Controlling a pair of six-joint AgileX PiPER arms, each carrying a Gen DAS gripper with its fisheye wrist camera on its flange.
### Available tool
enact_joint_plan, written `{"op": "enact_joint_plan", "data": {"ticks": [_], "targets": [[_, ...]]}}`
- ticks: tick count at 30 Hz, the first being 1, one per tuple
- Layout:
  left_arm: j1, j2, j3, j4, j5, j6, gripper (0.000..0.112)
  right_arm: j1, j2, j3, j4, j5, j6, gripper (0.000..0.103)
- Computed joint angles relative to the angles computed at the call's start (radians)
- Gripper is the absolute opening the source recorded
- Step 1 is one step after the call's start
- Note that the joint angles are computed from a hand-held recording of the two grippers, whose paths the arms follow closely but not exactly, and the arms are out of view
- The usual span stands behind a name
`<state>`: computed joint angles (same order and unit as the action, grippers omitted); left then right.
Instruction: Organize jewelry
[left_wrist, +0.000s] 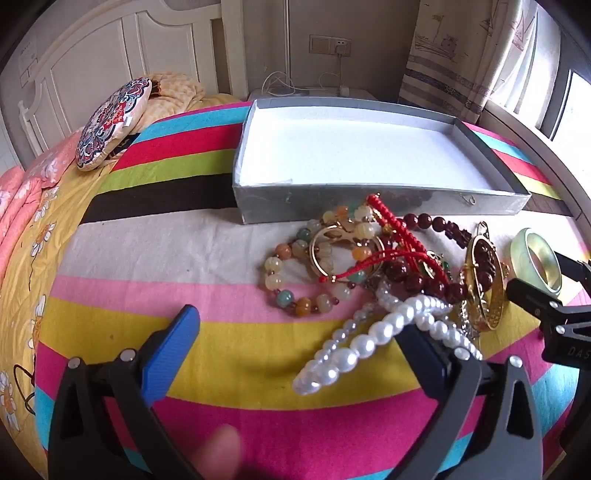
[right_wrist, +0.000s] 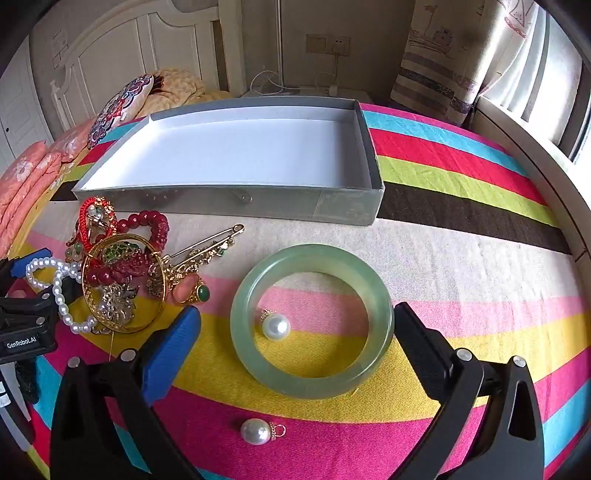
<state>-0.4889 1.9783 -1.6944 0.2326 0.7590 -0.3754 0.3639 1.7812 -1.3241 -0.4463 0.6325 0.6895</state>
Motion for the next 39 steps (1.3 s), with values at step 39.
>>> {"op": "enact_joint_plan", "data": {"ticks": [39], "targets": [[-0.415,-0.621,0.637,0.994,-0.069,-1.056,0.101,0.585,-0.628,0.557,-0.914,0.247,1.029,0.099]]}}
